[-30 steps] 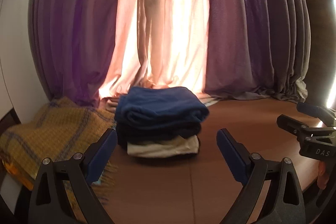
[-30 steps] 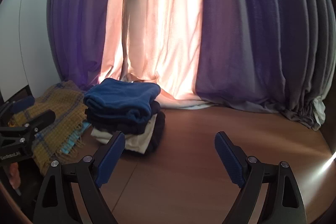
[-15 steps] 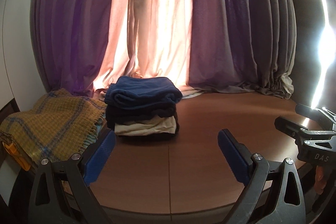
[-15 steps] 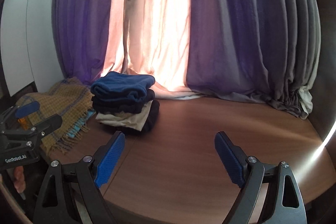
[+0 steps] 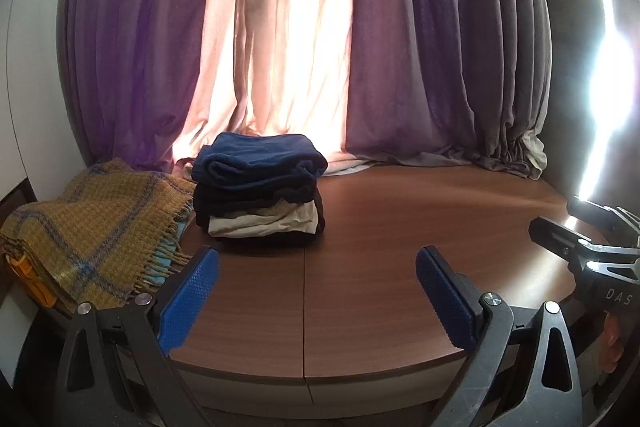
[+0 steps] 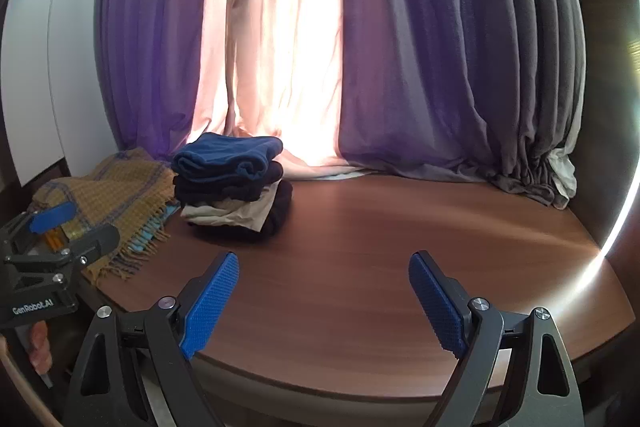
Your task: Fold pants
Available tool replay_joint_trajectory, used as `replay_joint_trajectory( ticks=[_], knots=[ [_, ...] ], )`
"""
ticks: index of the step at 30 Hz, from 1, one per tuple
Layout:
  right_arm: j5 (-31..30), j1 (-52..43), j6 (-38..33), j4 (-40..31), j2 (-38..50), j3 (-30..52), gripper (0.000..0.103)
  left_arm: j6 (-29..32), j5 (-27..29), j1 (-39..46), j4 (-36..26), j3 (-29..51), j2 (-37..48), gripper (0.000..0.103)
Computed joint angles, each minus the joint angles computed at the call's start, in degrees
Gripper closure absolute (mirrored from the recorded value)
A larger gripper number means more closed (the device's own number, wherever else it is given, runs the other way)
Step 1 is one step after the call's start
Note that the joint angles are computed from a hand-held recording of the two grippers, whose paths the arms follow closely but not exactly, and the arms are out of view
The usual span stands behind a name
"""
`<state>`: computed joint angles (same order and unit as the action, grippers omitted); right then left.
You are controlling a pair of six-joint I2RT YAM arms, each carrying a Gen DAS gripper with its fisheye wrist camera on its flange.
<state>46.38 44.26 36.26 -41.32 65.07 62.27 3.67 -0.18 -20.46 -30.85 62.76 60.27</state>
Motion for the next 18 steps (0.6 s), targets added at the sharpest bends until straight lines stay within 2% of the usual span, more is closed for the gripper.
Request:
replay_joint_trajectory(
  ticks=[18],
  knots=[
    [1.4,1.5,2.5,-2.6,-1.9,-1.1,0.015,-0.6,-0.8,-0.9,-0.2,0.2,-0.4,0.003]
  ],
)
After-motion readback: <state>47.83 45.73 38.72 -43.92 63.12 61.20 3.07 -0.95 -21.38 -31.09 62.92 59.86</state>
